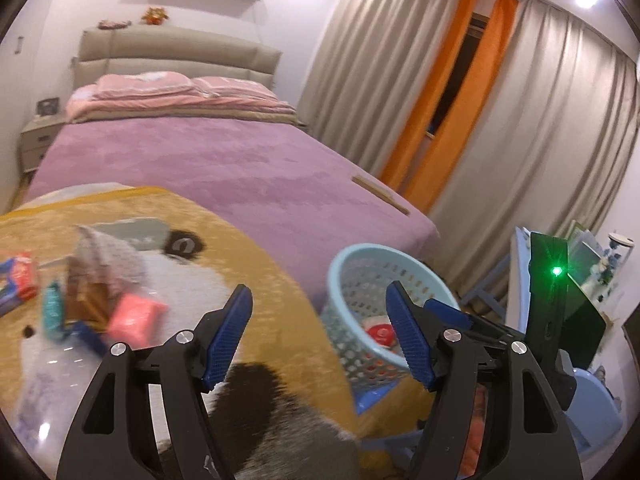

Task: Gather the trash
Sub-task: 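Grasp the clear plastic bottle with left tool while right tool grasps the pink bag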

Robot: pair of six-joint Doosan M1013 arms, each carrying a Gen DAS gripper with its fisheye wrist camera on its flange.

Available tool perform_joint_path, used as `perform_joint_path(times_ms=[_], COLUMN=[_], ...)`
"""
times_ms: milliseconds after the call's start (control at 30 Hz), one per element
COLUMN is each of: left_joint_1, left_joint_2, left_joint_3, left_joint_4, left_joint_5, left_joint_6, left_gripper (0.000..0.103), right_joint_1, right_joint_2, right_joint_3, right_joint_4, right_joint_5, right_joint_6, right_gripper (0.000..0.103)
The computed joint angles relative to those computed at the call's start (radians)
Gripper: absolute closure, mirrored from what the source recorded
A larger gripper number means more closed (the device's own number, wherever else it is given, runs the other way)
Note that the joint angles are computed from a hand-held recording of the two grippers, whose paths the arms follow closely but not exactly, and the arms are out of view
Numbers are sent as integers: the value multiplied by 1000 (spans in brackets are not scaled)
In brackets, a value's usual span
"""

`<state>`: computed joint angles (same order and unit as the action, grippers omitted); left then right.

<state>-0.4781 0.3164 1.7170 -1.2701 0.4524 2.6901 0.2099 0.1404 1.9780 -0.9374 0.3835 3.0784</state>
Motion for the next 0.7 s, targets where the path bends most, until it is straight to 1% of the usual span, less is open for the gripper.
perform_joint_path(times_ms=[133, 233, 333, 400, 467, 567, 700], left_joint_1=[24, 42, 62, 81, 102, 137, 173], left_joint_2=[-25, -38, -48, -53, -54, -52, -47], left_joint_3=[28, 46, 63, 75, 85, 92, 97], left_joint_4=[6, 34, 82, 125, 205, 297, 376], left_joint_5=[-48, -89, -130, -152, -171, -158, -121], left_joint_6=[18, 9, -35, -77, -158, -272, -362], left_gripper=[35, 30, 27, 24, 22, 22, 22], right_joint_1=[25, 43, 68, 73, 78, 89, 102], right_joint_2=[23, 41, 62, 76, 90, 111, 143], right_joint_3=[-27, -48, -73, -90, -109, -136, -178], right_joint_4=[27, 39, 23, 78, 133, 181, 283], right_joint_5=[-12, -13, 3, -7, -15, -12, -19], right_joint_6=[-55, -89, -110, -178, -242, -307, -431], right_gripper=[42, 40, 40, 40, 40, 40, 40])
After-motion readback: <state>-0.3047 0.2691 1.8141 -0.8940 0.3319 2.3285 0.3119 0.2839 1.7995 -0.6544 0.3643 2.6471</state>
